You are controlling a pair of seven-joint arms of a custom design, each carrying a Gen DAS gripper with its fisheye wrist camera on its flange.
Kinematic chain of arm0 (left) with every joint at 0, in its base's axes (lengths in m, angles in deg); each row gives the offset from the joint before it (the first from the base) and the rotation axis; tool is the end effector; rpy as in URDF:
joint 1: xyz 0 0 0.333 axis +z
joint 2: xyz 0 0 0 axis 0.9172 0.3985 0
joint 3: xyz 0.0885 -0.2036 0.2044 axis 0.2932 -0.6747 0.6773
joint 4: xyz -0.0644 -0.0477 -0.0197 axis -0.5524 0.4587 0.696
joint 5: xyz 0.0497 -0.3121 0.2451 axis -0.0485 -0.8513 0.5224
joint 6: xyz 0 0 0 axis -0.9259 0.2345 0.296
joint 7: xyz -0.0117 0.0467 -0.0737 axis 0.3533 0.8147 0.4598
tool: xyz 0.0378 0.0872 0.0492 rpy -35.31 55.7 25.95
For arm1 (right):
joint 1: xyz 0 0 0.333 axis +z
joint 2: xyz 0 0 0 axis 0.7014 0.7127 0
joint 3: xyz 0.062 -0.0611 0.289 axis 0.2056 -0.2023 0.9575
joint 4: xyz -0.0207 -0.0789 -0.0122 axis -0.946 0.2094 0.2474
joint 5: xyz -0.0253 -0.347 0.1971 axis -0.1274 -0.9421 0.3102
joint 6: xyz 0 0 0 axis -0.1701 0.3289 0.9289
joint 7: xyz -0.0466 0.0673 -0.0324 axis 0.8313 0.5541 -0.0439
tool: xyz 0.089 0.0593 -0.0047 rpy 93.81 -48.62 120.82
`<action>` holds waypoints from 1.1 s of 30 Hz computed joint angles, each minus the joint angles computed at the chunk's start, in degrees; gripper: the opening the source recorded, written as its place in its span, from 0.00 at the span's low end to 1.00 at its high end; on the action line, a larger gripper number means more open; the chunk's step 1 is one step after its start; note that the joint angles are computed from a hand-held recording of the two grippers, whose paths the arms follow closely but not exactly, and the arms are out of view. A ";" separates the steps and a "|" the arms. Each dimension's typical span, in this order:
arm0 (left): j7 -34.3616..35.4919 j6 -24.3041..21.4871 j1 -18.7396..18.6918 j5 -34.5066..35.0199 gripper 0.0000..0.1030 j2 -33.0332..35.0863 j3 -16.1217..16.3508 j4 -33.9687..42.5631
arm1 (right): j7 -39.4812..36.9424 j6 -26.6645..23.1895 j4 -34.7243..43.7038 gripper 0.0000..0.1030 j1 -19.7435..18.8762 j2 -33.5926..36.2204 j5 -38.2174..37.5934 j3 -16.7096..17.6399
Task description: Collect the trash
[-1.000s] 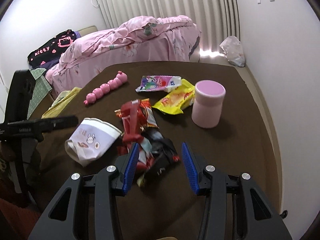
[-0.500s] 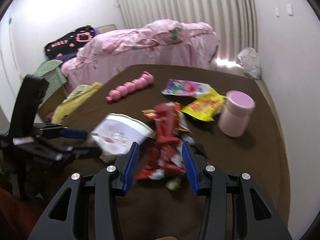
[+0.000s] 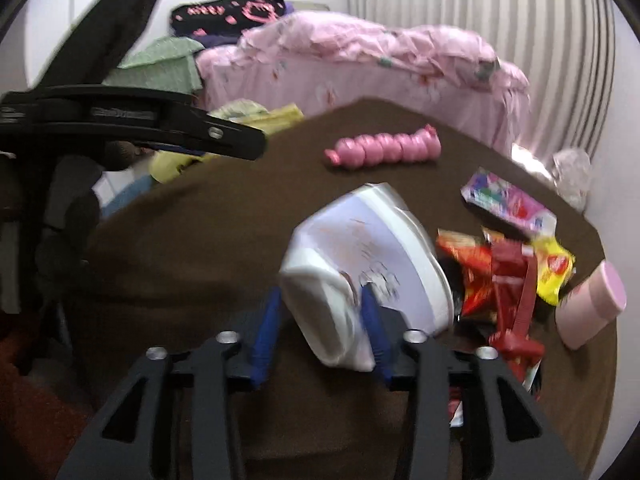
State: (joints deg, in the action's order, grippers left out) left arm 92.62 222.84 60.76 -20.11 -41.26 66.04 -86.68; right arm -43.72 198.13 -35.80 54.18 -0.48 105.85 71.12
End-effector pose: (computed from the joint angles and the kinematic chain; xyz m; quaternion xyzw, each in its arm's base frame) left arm 0.6246 -0.1294 0.5057 -0.7390 0.5551 -0.3232 0.2032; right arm 0.6445 0.2285 0.4695 -0.8686 0.2907 -0.1174 0.3837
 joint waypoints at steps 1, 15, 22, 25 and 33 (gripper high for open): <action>-1.16 1.01 -0.24 0.58 0.88 -0.10 0.09 -0.39 | -0.50 -2.04 0.38 0.33 -0.91 -0.35 1.65 0.28; 11.90 -1.91 -3.12 -7.15 0.91 3.61 -3.77 4.87 | 6.39 15.67 -13.36 0.33 -0.34 -12.82 6.06 -7.89; 22.30 -4.79 -6.05 -11.54 0.89 11.77 -5.78 15.31 | 12.87 15.27 -15.50 0.34 -3.21 -12.13 7.70 -10.10; 25.41 -8.31 -8.15 -13.22 0.80 16.97 -5.51 22.12 | 12.76 15.96 -16.06 0.34 -4.01 -11.84 8.32 -9.73; 21.99 -14.81 -13.96 -10.98 0.64 26.57 -1.57 35.70 | 11.16 16.75 -16.89 0.34 -4.77 -11.24 8.90 -8.79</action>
